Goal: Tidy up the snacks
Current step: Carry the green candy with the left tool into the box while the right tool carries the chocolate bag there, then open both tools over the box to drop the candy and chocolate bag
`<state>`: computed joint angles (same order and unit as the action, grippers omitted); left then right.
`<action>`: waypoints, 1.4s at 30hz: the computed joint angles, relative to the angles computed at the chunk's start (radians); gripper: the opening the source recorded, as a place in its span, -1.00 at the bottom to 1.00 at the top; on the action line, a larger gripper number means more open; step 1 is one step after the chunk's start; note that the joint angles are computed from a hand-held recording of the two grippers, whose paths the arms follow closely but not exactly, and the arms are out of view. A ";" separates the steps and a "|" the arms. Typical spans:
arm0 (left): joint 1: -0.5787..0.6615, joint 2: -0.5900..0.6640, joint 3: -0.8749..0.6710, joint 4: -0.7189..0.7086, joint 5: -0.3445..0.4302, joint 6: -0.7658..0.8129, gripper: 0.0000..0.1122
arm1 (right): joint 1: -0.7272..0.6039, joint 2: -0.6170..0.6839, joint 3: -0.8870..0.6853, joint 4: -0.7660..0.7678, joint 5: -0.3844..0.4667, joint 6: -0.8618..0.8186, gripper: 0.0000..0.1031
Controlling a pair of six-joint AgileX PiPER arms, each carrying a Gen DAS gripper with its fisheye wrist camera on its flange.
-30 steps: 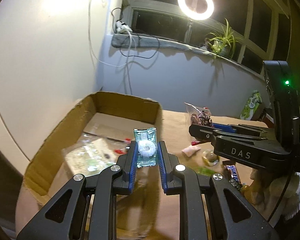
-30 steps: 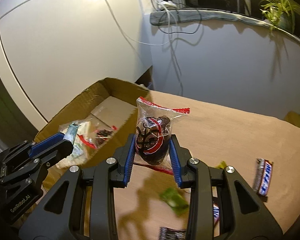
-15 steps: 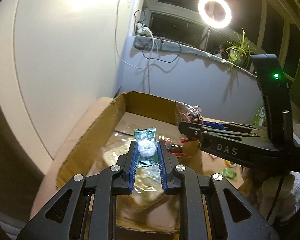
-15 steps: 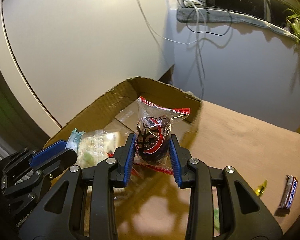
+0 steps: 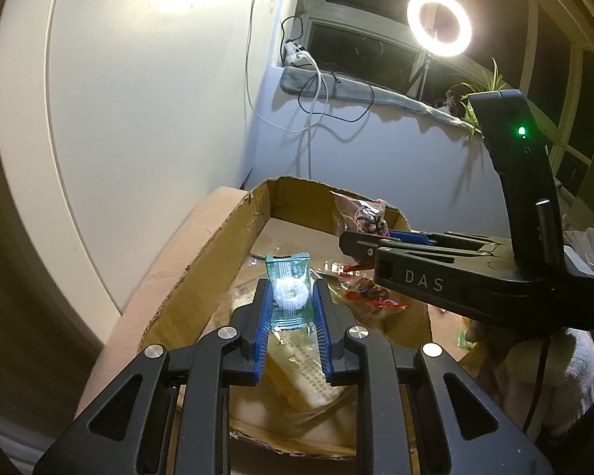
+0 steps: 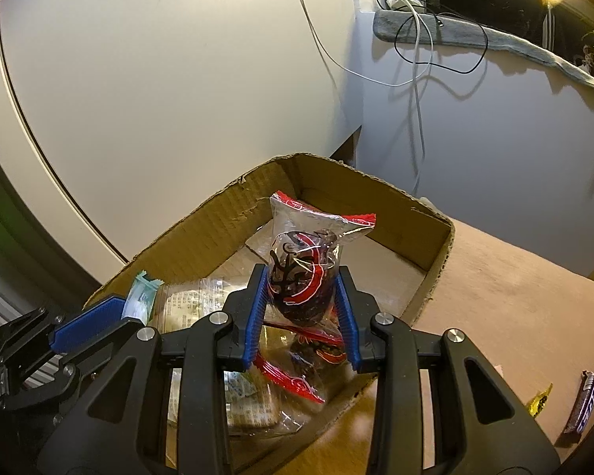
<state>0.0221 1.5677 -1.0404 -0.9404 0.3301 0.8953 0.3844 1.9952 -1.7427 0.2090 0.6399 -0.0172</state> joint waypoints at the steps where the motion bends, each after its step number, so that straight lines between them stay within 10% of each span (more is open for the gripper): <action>1: -0.001 0.001 0.000 0.001 -0.002 0.000 -0.63 | 0.000 0.004 -0.005 0.000 0.004 -0.001 -0.33; 8: 0.001 -0.001 0.002 0.008 -0.012 -0.012 -0.63 | 0.008 -0.011 0.012 -0.036 -0.021 0.028 0.13; 42: -0.192 -0.045 -0.015 0.173 -0.027 -0.202 -0.63 | -0.218 -0.318 0.374 0.067 -0.076 -0.135 0.21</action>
<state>-0.1696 1.5226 -1.0556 -0.7673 0.3034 0.6930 0.1665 1.6770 -1.3685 0.2756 0.5639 -0.1517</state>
